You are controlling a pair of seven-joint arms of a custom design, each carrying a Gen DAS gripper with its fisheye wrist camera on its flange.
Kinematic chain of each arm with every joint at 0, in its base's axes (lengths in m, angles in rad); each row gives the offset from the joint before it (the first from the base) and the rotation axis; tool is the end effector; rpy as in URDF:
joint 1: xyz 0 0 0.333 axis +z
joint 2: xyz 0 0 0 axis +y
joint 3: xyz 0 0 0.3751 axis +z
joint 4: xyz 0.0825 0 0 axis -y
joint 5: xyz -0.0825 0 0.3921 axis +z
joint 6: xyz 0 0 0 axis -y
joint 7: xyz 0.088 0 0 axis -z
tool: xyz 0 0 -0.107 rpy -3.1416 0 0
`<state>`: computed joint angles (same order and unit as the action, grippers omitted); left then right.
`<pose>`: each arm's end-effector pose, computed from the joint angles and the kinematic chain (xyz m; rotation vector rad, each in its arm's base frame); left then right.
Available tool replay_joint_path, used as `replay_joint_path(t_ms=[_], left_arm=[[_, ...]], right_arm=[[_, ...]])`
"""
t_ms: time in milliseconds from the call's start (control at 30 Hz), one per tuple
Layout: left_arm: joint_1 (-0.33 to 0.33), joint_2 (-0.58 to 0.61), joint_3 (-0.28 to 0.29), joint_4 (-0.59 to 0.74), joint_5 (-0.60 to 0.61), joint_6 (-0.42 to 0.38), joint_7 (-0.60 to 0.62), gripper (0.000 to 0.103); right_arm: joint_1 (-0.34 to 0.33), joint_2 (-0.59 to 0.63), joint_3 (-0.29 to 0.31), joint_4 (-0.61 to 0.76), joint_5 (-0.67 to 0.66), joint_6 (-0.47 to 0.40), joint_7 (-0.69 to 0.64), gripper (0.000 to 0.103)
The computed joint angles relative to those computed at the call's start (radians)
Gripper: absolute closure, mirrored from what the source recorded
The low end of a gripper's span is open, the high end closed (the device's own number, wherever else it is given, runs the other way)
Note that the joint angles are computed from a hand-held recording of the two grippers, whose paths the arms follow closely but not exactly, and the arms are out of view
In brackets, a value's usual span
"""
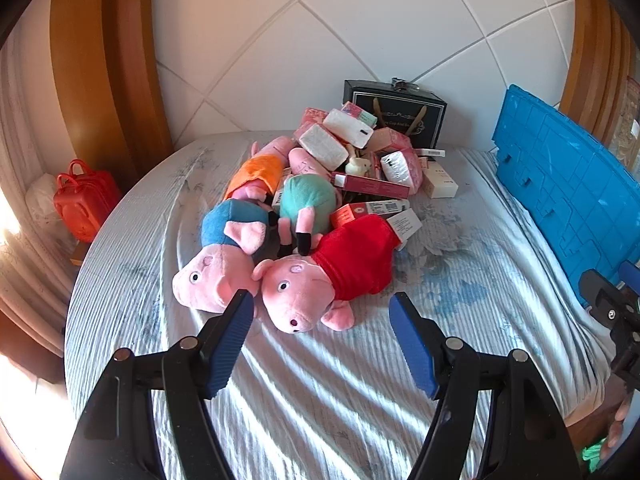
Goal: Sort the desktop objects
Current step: 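Move both grippers toward the pink pig plush in the red dress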
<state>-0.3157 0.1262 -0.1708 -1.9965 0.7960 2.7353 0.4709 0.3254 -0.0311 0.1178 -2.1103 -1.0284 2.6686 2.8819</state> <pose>0.5492 -0.3163 0.5143 -1.7745 1.8124 -0.7753 0.5120 0.2719 0.5389 -1.6584 1.7665 -0.8529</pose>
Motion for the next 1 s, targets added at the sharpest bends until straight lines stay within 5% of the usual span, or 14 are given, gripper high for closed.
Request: replay_joint_path(t_ms=[333, 767, 1000], left_arm=[[0.024, 0.058, 0.027, 0.02, -0.04, -0.064, -0.008, 0.034], [0.01, 0.255, 0.052, 0.225, -0.252, -0.133, 0.232, 0.034], [0.025, 0.357, 0.026, 0.318, -0.43, -0.19, 0.41, 0.034]], right_arm=[[0.001, 0.093, -0.039, 0.046, 0.163, 0.051, -0.169, 0.0], [0.037, 0.346, -0.071, 0.281, 0.517, 0.052, -0.638, 0.0], [-0.008, 0.503, 0.002, 0.445, 0.785, 0.047, -0.932, 0.0]])
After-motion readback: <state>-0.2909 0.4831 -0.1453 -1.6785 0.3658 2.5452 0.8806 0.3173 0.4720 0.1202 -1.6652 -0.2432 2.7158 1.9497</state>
